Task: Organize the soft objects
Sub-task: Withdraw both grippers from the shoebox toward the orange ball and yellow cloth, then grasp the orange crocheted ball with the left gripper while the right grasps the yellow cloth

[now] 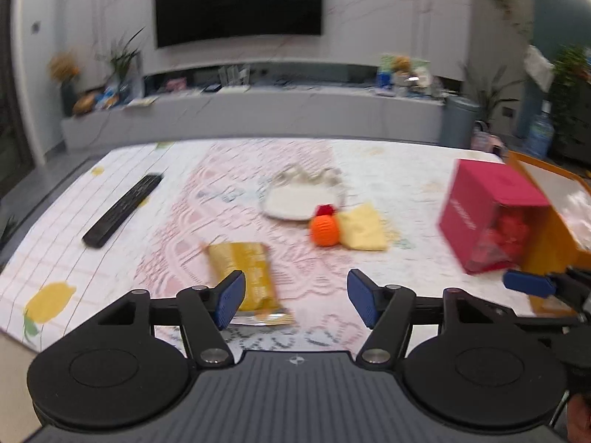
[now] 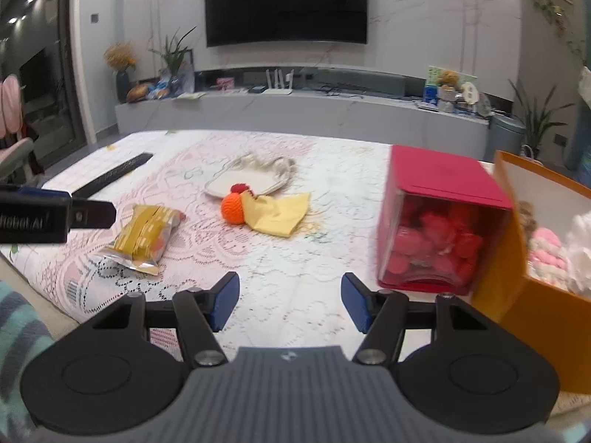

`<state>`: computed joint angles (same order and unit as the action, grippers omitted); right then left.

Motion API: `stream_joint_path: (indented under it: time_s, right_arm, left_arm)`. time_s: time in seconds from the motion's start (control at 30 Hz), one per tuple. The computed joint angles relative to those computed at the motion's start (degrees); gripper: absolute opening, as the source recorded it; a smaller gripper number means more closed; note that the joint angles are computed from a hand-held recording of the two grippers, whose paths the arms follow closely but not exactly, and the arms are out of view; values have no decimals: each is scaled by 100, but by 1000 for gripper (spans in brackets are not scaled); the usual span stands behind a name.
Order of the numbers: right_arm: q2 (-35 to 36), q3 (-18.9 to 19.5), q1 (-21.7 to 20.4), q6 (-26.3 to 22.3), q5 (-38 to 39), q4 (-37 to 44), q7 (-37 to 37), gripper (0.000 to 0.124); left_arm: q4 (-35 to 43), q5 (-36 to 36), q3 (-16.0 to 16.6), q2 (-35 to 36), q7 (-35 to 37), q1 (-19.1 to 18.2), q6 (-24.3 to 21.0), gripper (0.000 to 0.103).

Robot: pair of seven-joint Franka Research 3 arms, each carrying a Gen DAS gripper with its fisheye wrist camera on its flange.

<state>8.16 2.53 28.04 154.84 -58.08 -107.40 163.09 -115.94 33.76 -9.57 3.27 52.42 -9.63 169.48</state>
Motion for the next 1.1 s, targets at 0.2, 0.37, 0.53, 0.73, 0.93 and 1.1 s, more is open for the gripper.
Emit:
stream_joint_path:
  time_s: [0.2,0.37,0.53,0.73,0.93,1.1]
  right_arm:
    - [654,-112,-11,228,530,629,-1025,61]
    - [1306,-249,-18,403,1294,1354,-2025,61]
    - [2062,-201,-173,393,2214,2263,-3101,61]
    - [3000,-232,-219,190,2916,3472,-4407,61]
    - [3764,-118,-383,-64,3932,4510,-5069,72]
    - [4124,-199,-386,-102,4507,4922,-5391,84]
  left_arm:
    - [643,-447,49,448,-188,-26,-739,83]
    - [1266,-188,128,886,-372,-173,-1140,85]
    - [1851,-434,107,1381,-39,-178,-1138,85]
    - [2754,-1489,-233,2076,1291,-47,-1398,73]
    - [3455,-1903,-247,2678,1747,-162,-1647,73]
    - [3539,-2124,-249,2837,1819,-172,-1548,73]
